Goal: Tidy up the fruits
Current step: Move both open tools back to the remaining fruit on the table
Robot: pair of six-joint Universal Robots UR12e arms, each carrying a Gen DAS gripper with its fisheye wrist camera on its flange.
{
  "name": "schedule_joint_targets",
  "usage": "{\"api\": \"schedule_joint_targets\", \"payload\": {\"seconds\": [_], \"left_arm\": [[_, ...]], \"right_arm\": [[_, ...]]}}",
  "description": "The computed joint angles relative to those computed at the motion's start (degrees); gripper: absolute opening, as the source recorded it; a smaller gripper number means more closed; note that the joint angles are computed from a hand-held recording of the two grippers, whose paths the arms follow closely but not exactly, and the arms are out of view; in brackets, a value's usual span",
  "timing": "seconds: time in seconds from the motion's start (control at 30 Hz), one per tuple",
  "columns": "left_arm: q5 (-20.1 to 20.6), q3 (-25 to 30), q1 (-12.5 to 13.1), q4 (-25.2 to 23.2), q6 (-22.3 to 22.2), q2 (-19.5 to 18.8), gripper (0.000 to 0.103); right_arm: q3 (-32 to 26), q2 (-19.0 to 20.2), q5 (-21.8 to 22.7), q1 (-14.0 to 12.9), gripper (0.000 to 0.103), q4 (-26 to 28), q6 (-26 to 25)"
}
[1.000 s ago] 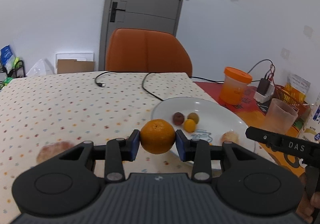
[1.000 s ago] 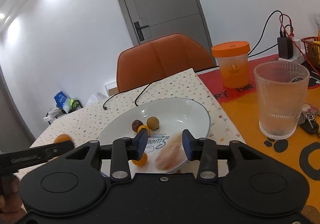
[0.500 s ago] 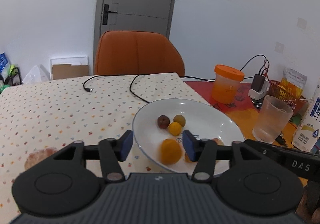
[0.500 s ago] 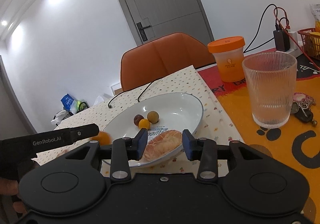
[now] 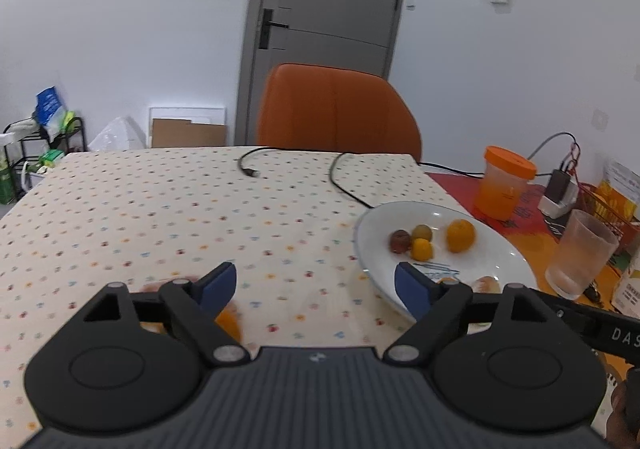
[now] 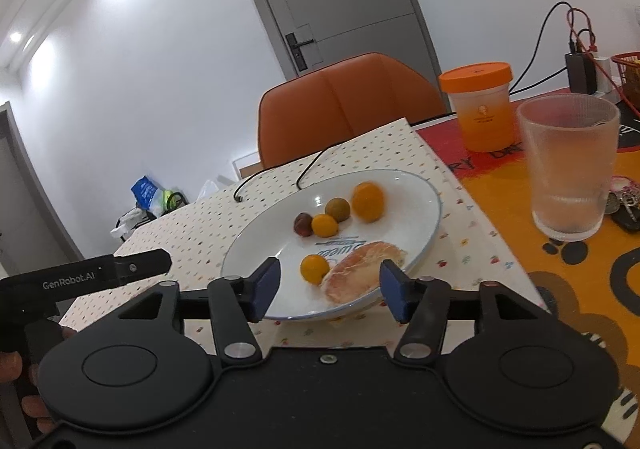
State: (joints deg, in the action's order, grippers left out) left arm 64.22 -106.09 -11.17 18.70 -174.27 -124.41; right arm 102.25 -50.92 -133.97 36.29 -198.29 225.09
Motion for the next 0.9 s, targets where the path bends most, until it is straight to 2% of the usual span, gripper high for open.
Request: {"api": "schedule_joint_targets", "payload": {"seconds": [0.13, 0.43, 0.9], "left_arm": [[-0.59, -0.43, 1.1, 0.14, -0.8, 0.34, 0.091], [-0.51, -1.62, 3.24, 1.28, -2.25, 1.11, 0.094], [-0.02, -2.9, 6.68, 3.37, -4.82, 1.33, 0.094]], "right_arm": [[-1.06, 0.25, 0.19, 0.3, 0.065, 1.17, -0.36], [-3.34, 0.72, 1.21, 0.89, 0.075, 3.63, -1.6], [-7.43, 2.3, 3.81, 1.49, 0.079, 5.63, -4.6]]}}
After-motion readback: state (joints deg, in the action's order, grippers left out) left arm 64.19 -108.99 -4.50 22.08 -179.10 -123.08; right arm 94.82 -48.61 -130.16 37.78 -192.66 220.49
